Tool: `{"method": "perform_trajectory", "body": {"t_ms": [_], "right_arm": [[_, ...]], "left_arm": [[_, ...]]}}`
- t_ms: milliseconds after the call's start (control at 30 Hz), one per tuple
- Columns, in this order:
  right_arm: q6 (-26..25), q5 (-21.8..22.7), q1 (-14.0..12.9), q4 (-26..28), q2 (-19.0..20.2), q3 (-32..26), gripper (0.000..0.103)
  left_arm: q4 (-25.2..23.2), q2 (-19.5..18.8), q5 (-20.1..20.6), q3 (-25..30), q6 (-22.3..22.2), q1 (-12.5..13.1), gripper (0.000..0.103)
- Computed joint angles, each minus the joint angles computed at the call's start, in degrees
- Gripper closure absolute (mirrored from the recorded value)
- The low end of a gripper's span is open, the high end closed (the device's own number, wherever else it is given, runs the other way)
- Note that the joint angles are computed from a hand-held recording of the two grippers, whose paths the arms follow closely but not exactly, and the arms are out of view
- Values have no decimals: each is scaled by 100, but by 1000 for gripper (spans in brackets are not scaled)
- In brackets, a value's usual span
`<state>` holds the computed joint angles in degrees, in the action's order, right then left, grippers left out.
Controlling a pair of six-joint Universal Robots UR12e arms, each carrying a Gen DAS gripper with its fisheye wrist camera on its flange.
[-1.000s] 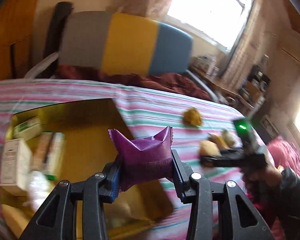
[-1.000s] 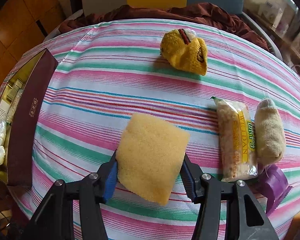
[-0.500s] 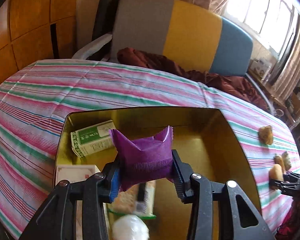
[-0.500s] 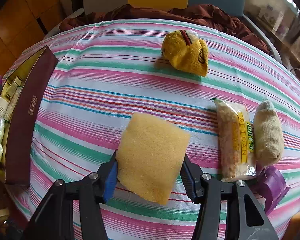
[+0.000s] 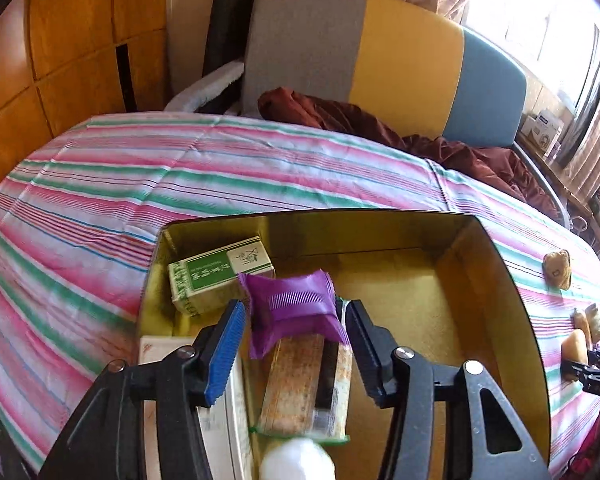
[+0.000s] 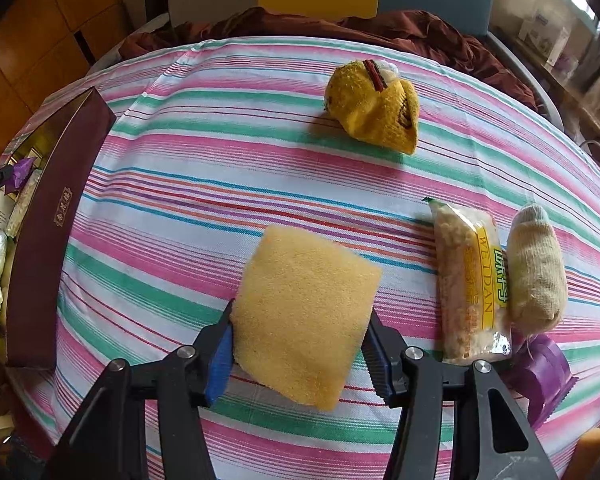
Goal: Organize objects
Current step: 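Carry the purple pouch into the tray and open the left tool while the right tool holds the sponge, then carry the yellow sponge into the tray and open the right tool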
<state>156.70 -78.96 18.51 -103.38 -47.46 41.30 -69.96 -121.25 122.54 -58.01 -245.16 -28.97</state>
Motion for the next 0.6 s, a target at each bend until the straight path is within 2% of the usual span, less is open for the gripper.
{"method": "perform_trajectory", "body": {"t_ms": [300, 433, 600], "right_arm": [[20, -89, 19, -267, -70, 131, 48], [185, 177, 25, -341, -107, 102, 48], [213, 853, 169, -462, -176, 15, 48]], "left_arm": [[-154, 11, 727, 138, -333, -485, 50], [-456, -41, 981, 276, -385, -640, 50], [-729, -64, 1130, 358, -488, -733, 50]]}}
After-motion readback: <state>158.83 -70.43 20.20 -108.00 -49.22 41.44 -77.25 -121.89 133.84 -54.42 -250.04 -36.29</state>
